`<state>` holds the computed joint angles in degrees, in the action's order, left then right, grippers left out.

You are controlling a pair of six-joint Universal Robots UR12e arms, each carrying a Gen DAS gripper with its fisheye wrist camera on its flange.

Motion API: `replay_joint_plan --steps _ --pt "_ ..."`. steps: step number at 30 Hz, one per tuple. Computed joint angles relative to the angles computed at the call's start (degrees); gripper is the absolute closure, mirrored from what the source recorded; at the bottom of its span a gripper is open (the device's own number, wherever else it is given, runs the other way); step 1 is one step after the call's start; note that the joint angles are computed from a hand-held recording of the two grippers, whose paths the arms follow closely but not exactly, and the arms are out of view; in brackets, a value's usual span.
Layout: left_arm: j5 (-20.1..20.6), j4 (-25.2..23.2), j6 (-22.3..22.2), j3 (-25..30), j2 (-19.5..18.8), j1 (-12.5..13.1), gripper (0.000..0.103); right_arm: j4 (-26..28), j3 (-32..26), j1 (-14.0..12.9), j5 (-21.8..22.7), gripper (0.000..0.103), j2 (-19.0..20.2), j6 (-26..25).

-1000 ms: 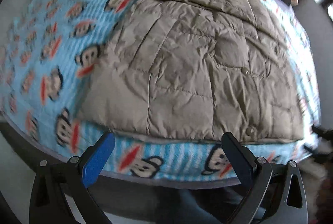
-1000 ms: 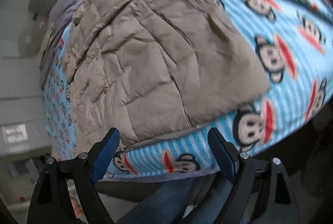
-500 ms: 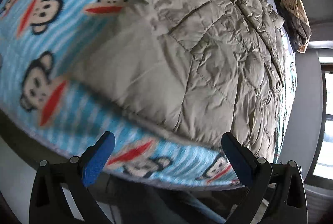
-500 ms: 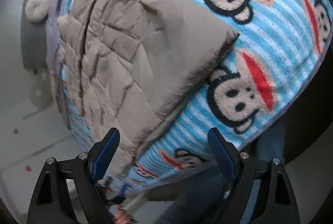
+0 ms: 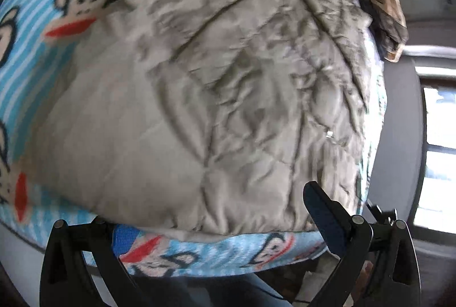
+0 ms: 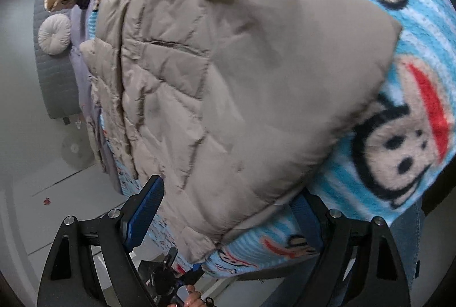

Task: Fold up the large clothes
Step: 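Grasp the jacket hem with both tools and fold it over the body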

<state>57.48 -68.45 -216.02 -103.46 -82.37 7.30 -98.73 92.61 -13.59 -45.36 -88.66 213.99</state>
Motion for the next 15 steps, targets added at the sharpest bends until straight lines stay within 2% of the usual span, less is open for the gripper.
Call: replay_joint_plan --steps 5,7,8,9,10,11,12,14,15 --pt "0.0 -1.5 3.2 1.8 -1.8 -0.4 0.001 -4.5 1.3 0.0 -0.7 0.014 -0.6 3.9" --pt "1.7 -1.7 3.9 2.5 -2.1 -0.7 0.013 -6.2 1.9 0.2 -0.8 0.014 -0.7 5.3" --pt "2.8 -2.9 4.8 3.2 -2.4 -0.9 0.024 -6.5 2.1 0.1 -0.8 0.014 -0.7 5.2" --pt "3.9 -3.9 5.3 3.6 -2.6 -1.0 0.042 -6.6 2.1 0.0 -0.8 0.014 -0.7 5.0" --pt "4.3 -4.2 5.7 3.4 -2.4 -0.9 0.053 -6.6 2.0 0.0 -1.0 0.017 -0.7 4.5" --pt "5.4 -5.0 6.3 3.7 -2.6 -1.0 0.073 -6.4 1.6 0.2 -1.7 0.028 -0.6 4.0" --pt "6.6 -5.7 6.5 3.9 -2.6 -1.1 0.082 -5.5 0.9 0.4 -2.6 0.038 -0.3 2.8" --pt "6.5 -4.9 5.2 3.6 -2.0 -0.6 0.086 -2.2 -0.7 0.5 -4.4 0.091 0.4 -0.5" --pt "6.4 -4.0 4.4 3.5 -1.7 -0.4 0.088 0.0 -1.9 0.7 -4.9 0.092 1.0 -2.9"
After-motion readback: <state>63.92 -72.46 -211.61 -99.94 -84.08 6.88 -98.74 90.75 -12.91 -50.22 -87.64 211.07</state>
